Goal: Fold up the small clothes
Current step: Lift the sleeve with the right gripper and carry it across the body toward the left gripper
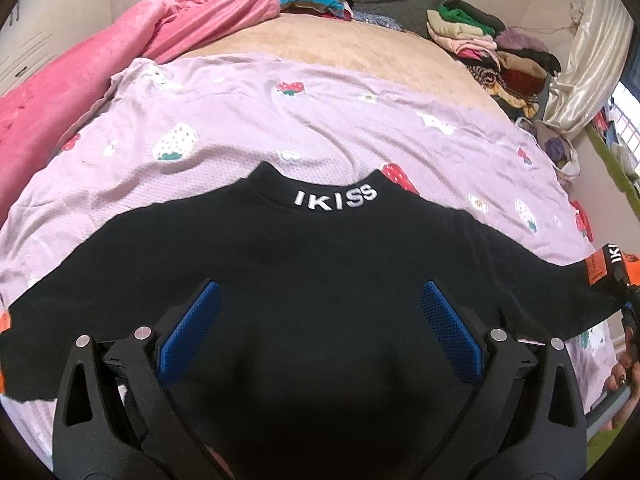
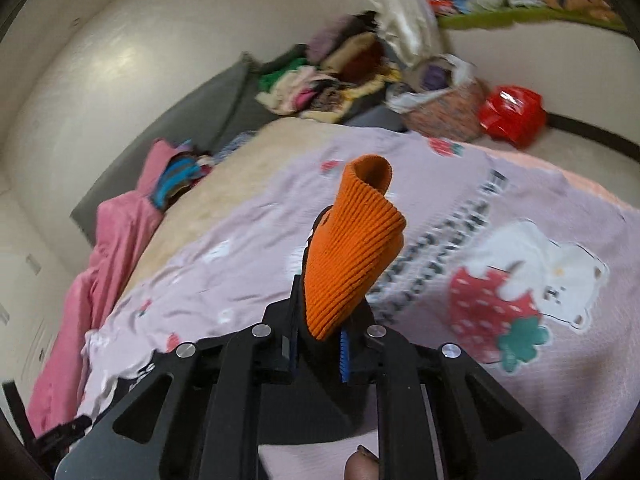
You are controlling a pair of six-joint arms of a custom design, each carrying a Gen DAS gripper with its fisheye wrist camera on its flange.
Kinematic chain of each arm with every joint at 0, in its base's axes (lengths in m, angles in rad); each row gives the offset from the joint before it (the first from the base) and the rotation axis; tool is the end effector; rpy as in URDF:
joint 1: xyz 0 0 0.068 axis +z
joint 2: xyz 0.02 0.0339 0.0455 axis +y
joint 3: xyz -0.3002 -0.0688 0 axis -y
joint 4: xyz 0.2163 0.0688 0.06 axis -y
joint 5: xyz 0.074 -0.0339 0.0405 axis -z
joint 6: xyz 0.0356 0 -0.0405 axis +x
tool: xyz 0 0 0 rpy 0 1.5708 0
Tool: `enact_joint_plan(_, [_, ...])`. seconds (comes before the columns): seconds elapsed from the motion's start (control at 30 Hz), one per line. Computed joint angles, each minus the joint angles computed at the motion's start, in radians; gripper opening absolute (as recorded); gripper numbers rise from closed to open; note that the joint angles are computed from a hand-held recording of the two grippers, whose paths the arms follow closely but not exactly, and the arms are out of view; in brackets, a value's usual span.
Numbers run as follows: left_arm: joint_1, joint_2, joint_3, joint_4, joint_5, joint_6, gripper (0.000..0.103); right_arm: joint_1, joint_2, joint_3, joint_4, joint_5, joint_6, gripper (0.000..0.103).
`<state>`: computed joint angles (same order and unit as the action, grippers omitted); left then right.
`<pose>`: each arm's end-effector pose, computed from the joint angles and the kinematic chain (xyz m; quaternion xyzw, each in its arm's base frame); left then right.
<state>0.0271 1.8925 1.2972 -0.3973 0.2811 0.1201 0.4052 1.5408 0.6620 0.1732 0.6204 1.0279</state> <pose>0.3869 0.0006 0.2361 0.0840 0.9462 -0.1132 0.2914 0.2596 0.0888 0.2185 0.3867 0.7838 0.0532 0.4831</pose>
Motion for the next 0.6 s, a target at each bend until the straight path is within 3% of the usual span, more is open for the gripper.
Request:
enact_joint_plan(0.23, [0.032,-0.027,-0.001,0.019,-0.028,0.034,0.094,0.106,0.099,0.191,-0.060,0.006,-0.070,0.013])
enact_joint_plan(0.43, [0.073,-0.016,0.018,-0.003,0.030,0.047,0.094,0.184,0.193,0.337,-0.096,0.006,-0.131,0.013])
enact_joint_plan(0.6, [0.139,0.024,0.073,-0.077,0.146,0.047,0.094,0.236,0.289,0.474,-0.138,-0.009,-0.190,0.013])
